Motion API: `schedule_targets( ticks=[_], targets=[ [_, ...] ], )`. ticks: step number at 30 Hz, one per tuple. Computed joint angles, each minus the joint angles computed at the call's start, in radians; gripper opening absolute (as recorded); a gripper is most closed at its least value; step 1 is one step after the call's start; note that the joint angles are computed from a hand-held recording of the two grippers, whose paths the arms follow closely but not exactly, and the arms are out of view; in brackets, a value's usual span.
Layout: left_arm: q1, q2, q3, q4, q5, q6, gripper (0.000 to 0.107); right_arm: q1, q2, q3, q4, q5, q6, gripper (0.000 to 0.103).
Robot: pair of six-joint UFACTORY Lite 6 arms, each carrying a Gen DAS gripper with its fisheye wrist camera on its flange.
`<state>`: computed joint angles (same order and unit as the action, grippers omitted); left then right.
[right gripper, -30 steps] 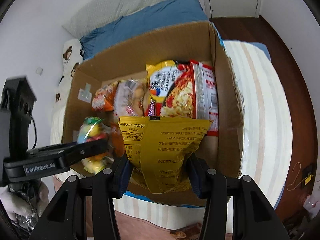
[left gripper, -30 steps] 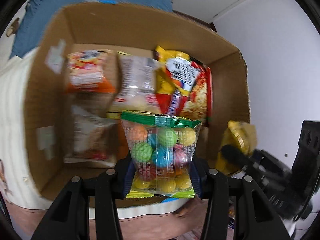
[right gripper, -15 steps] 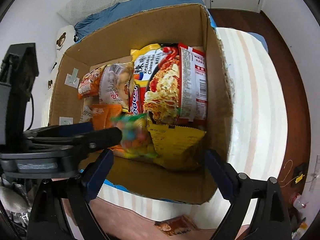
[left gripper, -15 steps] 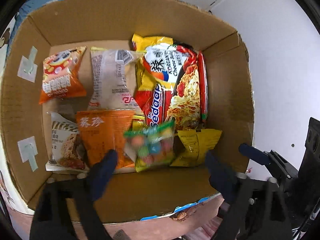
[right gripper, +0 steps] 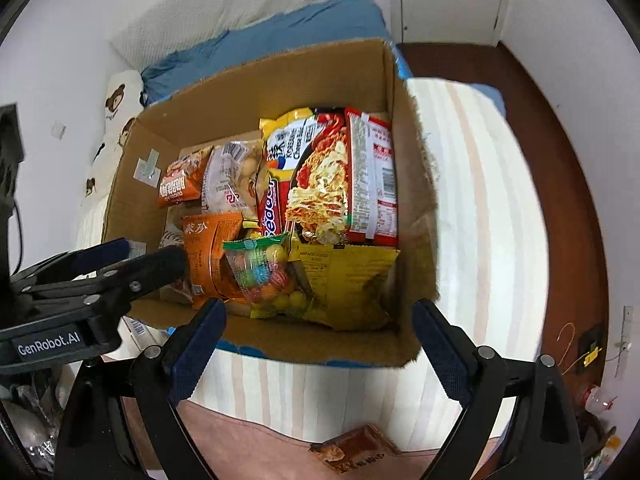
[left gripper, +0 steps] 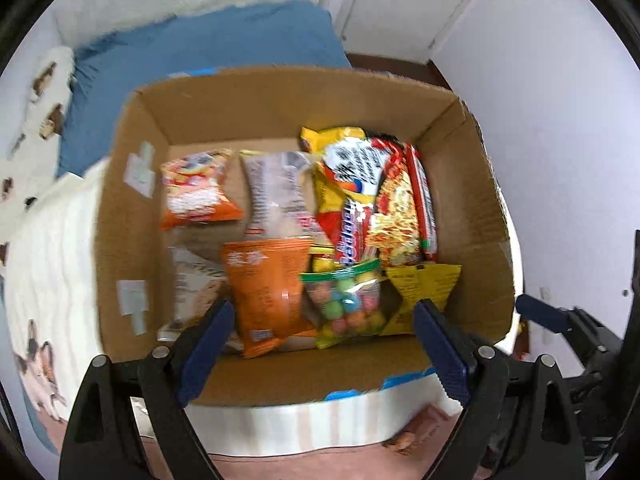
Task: Organize snacks
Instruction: 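Lift both tools away from the box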
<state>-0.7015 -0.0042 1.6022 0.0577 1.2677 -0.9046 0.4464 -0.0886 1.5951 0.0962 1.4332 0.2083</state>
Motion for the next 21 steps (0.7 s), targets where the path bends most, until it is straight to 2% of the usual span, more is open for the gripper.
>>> schedule_targets(
  ticks=[7, 15, 21],
  targets=[
    [-0.15, -0.123, -0.074, 0.184, 0.062, -0.193, 0.092, 0.113, -0.094, 0.022, -0.104, 0.017, 0.103, 0.096],
    [-0.431, -0.174, -0.01, 0.418, 0.279, -0.41, 0.092, 0.342, -0.13, 0.161, -0.27, 0.099, 0.27, 0.096],
    [-0.63, -0.171, 0.067, 0.53, 0.438, -0.533, 0.092, 0.511, -0.136, 0.265, -0.35, 0.182, 0.401, 0.096]
  ],
)
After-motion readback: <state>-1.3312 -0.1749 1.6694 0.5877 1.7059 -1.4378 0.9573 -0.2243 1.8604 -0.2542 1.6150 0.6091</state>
